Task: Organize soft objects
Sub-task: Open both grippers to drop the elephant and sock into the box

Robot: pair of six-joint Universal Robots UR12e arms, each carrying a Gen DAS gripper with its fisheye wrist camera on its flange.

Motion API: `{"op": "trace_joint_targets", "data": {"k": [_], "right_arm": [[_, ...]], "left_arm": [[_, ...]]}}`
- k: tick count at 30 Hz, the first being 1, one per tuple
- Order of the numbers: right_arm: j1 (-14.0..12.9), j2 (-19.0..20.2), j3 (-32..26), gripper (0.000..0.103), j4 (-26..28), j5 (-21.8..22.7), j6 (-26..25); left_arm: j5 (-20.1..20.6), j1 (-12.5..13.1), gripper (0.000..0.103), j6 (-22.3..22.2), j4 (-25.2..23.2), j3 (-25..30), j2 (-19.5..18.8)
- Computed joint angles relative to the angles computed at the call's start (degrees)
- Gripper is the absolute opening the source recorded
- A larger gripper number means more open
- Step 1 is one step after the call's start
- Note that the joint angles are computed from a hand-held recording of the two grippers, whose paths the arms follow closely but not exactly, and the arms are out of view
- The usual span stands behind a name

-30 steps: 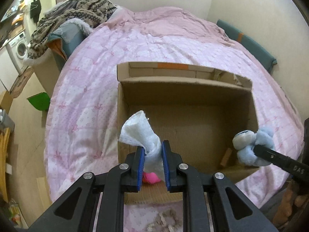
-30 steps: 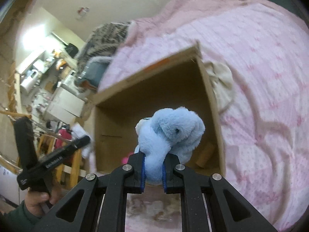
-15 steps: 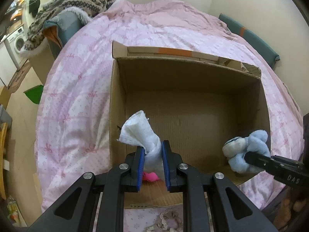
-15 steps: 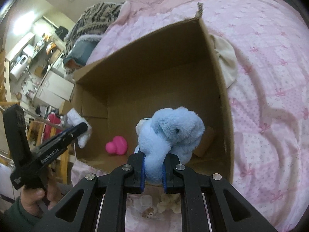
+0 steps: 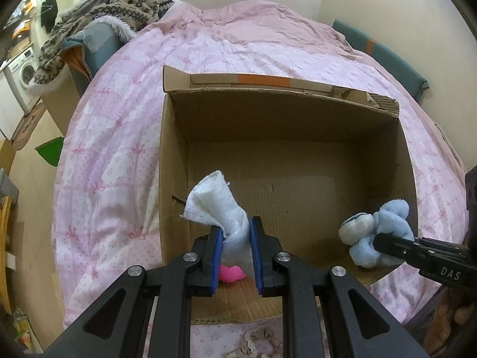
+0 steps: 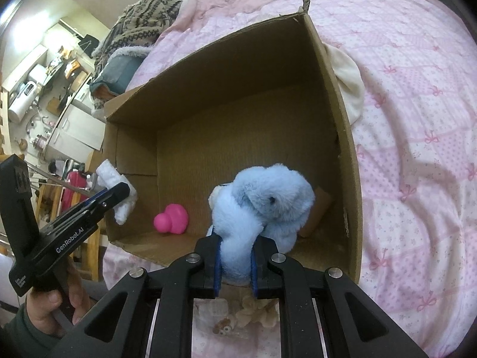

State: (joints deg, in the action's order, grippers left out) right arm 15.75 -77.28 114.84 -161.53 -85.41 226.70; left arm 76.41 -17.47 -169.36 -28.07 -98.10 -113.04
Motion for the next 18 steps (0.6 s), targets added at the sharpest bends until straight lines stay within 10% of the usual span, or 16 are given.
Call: {"op": "trace_joint_targets", "data": {"k": [11, 15, 18], "right_arm": [[0.3, -0.7, 1.0, 0.028, -4.1, -3.1, 1.1], [1.1, -1.1, 1.6, 0.074, -7.3, -7.3, 1.5], [1.5, -1.4, 1.9, 0.074, -8.6, -9.4, 1.4]], "left_arm": [[-0.3, 0.1, 0.016, -0.5, 0.4, 0.0, 0.0], [-0.8, 0.2, 0.018, -0.8, 0.7, -0.1, 0.1], [-1.4, 0.3, 0.02, -0.7, 0.8, -0.3, 0.2]]}}
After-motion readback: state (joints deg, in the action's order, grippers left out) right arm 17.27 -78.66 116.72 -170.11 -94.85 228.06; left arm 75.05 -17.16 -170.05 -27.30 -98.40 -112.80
